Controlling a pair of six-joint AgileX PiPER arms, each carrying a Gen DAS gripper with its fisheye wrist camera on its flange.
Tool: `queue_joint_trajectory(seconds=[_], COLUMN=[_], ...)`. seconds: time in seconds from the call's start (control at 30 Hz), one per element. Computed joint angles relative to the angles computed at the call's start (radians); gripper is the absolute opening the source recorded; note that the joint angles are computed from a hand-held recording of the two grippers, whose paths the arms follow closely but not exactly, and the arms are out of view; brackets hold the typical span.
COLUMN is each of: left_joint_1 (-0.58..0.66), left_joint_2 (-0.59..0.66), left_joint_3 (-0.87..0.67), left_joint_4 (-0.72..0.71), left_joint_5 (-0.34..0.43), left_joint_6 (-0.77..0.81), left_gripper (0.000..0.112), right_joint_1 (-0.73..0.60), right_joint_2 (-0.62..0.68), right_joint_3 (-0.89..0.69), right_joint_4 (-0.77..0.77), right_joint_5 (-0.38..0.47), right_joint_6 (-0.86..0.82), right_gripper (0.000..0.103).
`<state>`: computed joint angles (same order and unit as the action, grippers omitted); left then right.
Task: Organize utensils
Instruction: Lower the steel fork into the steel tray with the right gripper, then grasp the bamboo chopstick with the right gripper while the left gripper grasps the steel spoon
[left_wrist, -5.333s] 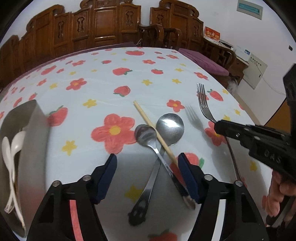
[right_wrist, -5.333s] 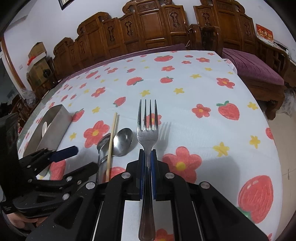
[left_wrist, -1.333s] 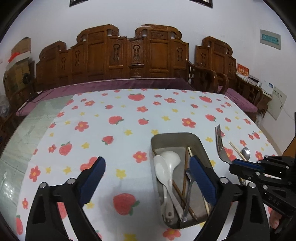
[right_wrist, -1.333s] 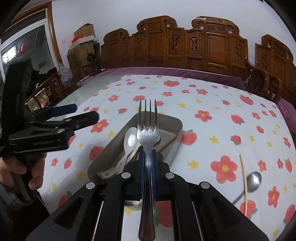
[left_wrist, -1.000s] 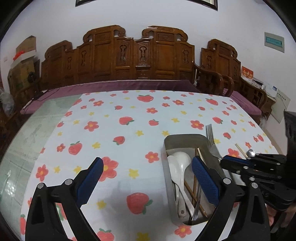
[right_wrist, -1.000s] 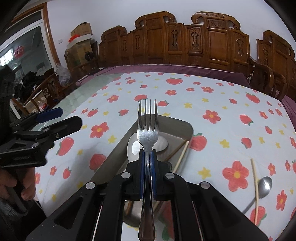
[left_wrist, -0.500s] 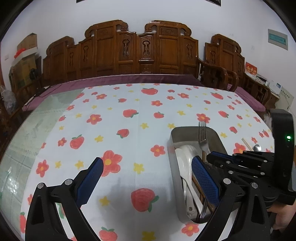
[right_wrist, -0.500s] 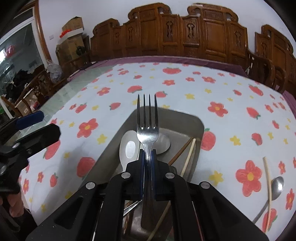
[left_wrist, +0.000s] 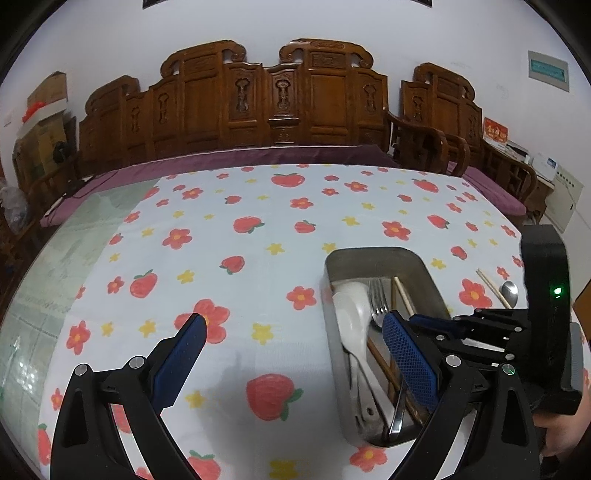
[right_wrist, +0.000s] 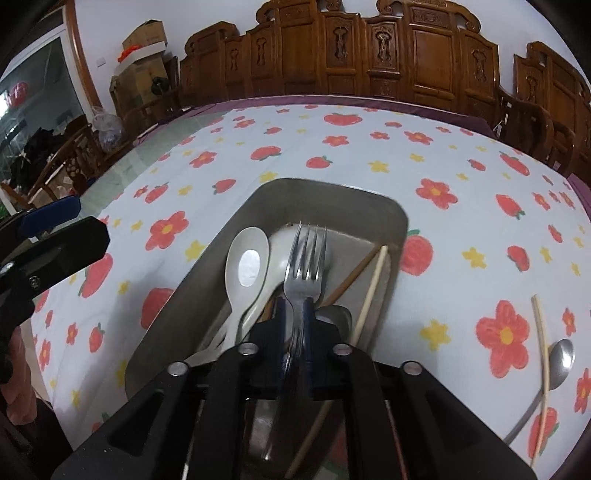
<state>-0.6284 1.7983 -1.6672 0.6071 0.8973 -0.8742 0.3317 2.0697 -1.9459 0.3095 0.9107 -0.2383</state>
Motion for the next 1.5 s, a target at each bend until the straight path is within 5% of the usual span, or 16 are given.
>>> queue_joint_trajectory(seconds=[0.17,0.47,0.97,1.17,1.3,1.5], left_joint_1=[-0.027,-0.107,-0.243,-0.267,-0.287,-0.315], left_joint_2=[0.018,0.097,0.219,0.256,0.291,0.382], left_joint_3=[-0.039,-0.151,-0.299,-0.343,-0.401,-0.551], left_joint_4=[-0.001,-0.004,-0.011,-0.041,-0.055,-0.070], left_joint_5=[0.002,0.017,0.068,0.080,0.111,0.194], left_joint_6=[-0.002,0.031,0.090,0.118,0.138,0.170], left_gripper=[0.092,0.092,0.092,0.092,0.092,0.092], right_joint_1=[-0.087,-0.349,-0.450,-0.434,-0.432,-0.454], right_joint_2=[-0.125,-0.303,-0.177,-0.154,-0.158,-0.162], right_joint_3=[0.130,0.357,0.385,0.381,0.384,0.374], right_joint_4=[0.090,0.132,0.048,0.016,0.017,0.053], right_joint_5=[-0.046,-0.094,-0.145,-0.145,-0.141,-0.101], right_joint_6=[-0.116,-0.318,-0.354,-0.360,-0.380,-0.415], right_gripper=[0.016,0.042,0.047,0.032,0.006,0.006])
